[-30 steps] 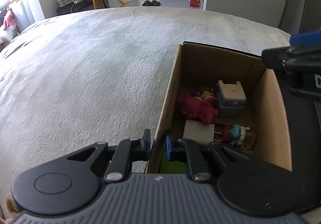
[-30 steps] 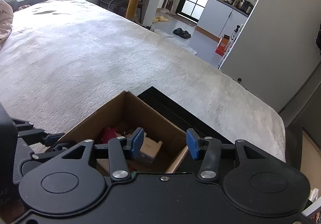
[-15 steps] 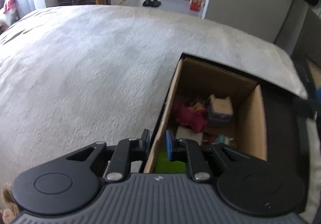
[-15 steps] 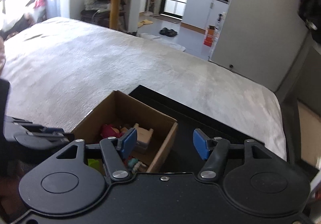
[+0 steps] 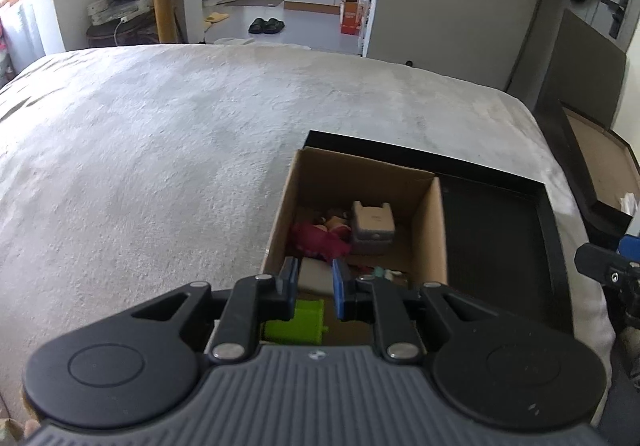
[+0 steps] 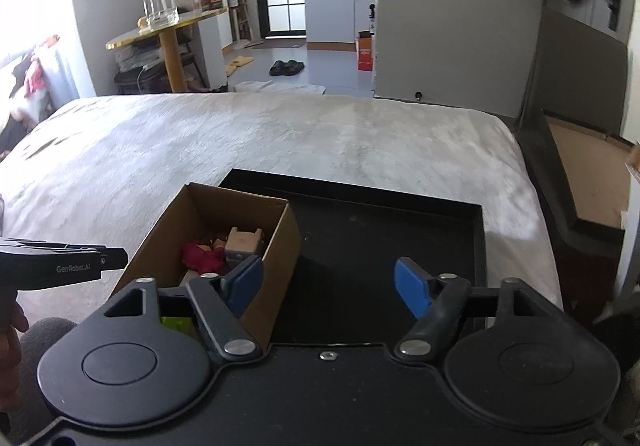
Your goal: Organize rigid objects
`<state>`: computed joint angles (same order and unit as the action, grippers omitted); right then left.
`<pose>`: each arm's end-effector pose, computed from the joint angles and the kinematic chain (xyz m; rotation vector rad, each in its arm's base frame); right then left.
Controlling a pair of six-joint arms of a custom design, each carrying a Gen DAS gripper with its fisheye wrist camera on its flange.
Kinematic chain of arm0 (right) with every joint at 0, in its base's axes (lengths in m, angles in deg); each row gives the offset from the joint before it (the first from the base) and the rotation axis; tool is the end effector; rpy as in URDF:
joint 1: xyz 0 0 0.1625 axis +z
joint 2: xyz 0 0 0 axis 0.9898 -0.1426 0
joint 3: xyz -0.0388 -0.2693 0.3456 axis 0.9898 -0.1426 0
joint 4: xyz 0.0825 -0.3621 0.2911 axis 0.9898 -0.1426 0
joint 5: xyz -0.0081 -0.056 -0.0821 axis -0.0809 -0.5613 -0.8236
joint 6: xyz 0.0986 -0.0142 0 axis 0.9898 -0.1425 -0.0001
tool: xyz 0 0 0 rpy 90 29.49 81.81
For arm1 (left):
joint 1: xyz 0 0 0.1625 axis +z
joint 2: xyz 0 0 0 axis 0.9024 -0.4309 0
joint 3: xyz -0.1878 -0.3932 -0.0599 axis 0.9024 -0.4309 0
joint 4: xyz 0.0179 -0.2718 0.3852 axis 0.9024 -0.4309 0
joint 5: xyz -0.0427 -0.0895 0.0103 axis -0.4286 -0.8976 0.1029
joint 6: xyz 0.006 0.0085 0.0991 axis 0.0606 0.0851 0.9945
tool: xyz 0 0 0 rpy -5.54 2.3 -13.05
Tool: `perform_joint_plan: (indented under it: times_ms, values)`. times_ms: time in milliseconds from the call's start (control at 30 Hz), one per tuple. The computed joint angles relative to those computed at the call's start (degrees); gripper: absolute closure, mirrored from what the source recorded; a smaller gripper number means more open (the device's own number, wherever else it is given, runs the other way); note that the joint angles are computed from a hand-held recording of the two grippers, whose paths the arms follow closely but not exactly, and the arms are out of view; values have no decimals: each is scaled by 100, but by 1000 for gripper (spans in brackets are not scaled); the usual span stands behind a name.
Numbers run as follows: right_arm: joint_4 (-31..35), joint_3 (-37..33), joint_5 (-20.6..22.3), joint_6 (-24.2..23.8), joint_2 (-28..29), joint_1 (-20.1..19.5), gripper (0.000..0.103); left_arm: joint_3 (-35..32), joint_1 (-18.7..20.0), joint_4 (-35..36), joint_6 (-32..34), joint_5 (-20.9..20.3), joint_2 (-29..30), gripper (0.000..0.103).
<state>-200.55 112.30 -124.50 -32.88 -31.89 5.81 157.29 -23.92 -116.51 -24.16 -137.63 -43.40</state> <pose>0.0555 -0.5128 0.3614 0.0583 -2.1039 1.0953 -0.4202 -0.6216 -0.0140 0.7510 2.4035 -0.6434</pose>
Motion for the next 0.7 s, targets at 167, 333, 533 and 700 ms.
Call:
perform_joint_plan:
  times_ms: [167,333,533,700]
  values:
    - [2,263,173,224,-326,-92,21,36,-116,285,-99,13,-83,82]
    - [99,464,372,497,-639,-180,18,120,-234,437,-165,23,-182,69]
    - [187,659,406,584,-900,-148,12,278,-404,414,-95,46,-315,59]
    - [208,788,344,679,-1073,-110,10,355,-507,535,-132,0,-413,49]
